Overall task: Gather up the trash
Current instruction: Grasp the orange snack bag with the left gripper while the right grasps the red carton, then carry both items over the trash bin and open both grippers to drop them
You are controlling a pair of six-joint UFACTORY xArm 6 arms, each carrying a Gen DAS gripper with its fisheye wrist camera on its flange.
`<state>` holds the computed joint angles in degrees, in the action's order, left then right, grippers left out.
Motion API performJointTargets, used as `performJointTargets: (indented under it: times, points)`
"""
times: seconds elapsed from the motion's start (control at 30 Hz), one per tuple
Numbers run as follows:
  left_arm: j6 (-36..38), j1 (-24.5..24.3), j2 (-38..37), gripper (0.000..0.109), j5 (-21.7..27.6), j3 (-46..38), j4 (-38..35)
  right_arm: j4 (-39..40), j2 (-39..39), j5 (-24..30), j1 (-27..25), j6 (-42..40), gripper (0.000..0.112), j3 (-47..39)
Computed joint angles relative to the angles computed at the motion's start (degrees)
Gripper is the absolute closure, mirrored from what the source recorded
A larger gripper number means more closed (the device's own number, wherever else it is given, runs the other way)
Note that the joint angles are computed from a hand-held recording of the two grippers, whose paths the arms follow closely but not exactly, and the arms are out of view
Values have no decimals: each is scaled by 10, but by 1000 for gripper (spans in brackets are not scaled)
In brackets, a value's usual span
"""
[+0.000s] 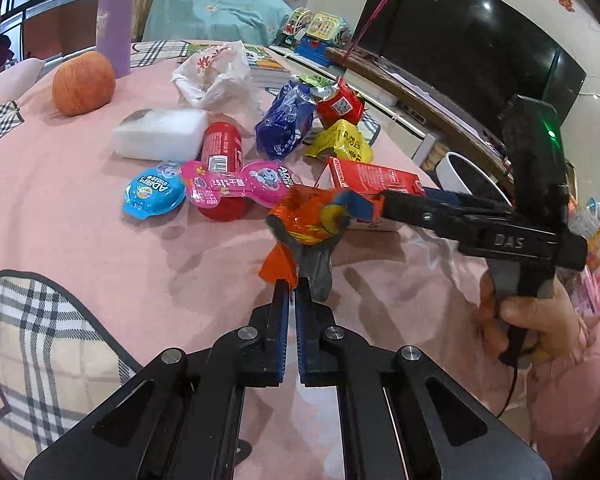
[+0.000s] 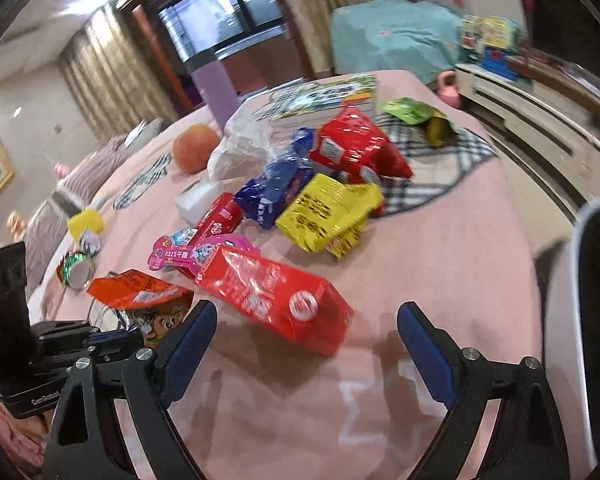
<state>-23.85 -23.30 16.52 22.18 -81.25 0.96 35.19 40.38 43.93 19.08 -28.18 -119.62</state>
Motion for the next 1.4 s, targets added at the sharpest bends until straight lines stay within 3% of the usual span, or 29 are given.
performJointTargets:
  times: [0.13,0.2,0.23,0.27,0.3,0.37,0.6,0.8,1.07,1.4]
  points:
    - [-9,0,2,105,4,-3,4,-3,39,51,1,-18,21,-65]
    - [-9,0,3,105,7,-5,4,-13,39,47,2,-19,24,-62]
    - [-11,-1,3,105,7,-5,6,-13,30,38,3,-23,38,-48]
    - [-13,-2,3,105,8,-5,9,-12,21,27,4,-25,60,-32]
    - [-15,-2,2,105,8,-5,10,-13,18,24,4,-21,69,-27]
    - [-17,-3,2,105,8,-5,11,4,-2,11,2,-25,73,5]
    - [-14,-9,1,105,3,-8,3,61,-107,-63,3,-59,77,167]
    - [13,-25,17,106,6,-35,-20,79,-184,-149,-3,-18,77,287]
    - [50,-49,53,106,23,-98,-44,-12,-267,-256,-12,101,77,403]
    - [68,-80,117,106,65,-205,-44,-84,-329,-303,-41,180,77,476]
